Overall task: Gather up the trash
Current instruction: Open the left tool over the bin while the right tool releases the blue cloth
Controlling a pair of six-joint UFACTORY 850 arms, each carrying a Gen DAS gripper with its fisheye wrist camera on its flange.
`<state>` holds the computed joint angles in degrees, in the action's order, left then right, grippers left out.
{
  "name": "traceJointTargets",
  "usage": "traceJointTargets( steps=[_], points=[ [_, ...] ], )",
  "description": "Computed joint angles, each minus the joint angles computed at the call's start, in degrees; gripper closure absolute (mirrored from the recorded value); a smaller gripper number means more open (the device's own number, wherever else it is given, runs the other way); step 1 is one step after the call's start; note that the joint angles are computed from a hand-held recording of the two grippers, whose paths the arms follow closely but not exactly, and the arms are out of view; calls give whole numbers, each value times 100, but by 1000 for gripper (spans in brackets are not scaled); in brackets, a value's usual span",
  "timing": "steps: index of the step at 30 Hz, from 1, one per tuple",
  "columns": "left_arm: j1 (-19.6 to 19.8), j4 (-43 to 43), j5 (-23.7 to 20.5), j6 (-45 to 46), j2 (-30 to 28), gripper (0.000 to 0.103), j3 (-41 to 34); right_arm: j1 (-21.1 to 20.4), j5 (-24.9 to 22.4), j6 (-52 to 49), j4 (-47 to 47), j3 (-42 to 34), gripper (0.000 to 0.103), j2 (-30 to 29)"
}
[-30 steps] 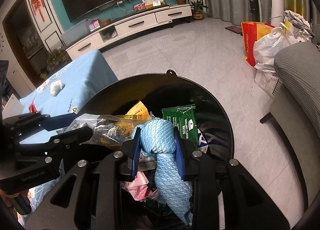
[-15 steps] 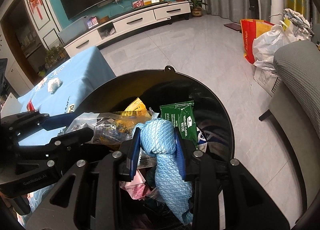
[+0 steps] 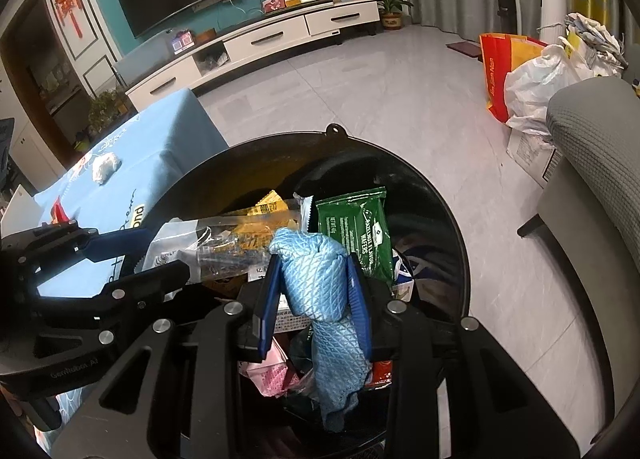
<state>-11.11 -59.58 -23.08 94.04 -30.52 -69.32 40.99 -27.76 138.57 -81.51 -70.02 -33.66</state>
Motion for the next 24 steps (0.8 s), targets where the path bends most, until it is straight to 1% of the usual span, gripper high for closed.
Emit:
traceJointTargets(
  steps=[3,4,7,9,11,17,18,20,22,24],
  points=[
    [2,30,1,-29,-7,48,-4,-5,20,24,-4,10,68,3],
    [2,31,6,-29,-7,47,-5,-1,28,35,-7,17,66,5],
    [14,7,14,5,-3,44,9,3,35,53,-21,29,63,17],
    [22,-5,2,13,4,37,15,3,32,58,-5,24,61,15],
    [41,-77,-34,84,18,35,30,13,24,100,-26,38,58,33],
    [52,-229,-34,236,93,29,109,50,-57,166,-20,100,53,113],
    [58,-239,-40,246,98,27,109,60,-74,179,-12,114,53,133],
    [78,-327,-57,324,131,22,136,90,-140,250,-20,162,45,193],
    [101,-404,-86,395,179,21,173,106,-185,395,-106,231,40,263],
    [107,-477,-94,465,221,19,201,138,-246,523,-163,299,39,339]
  ],
)
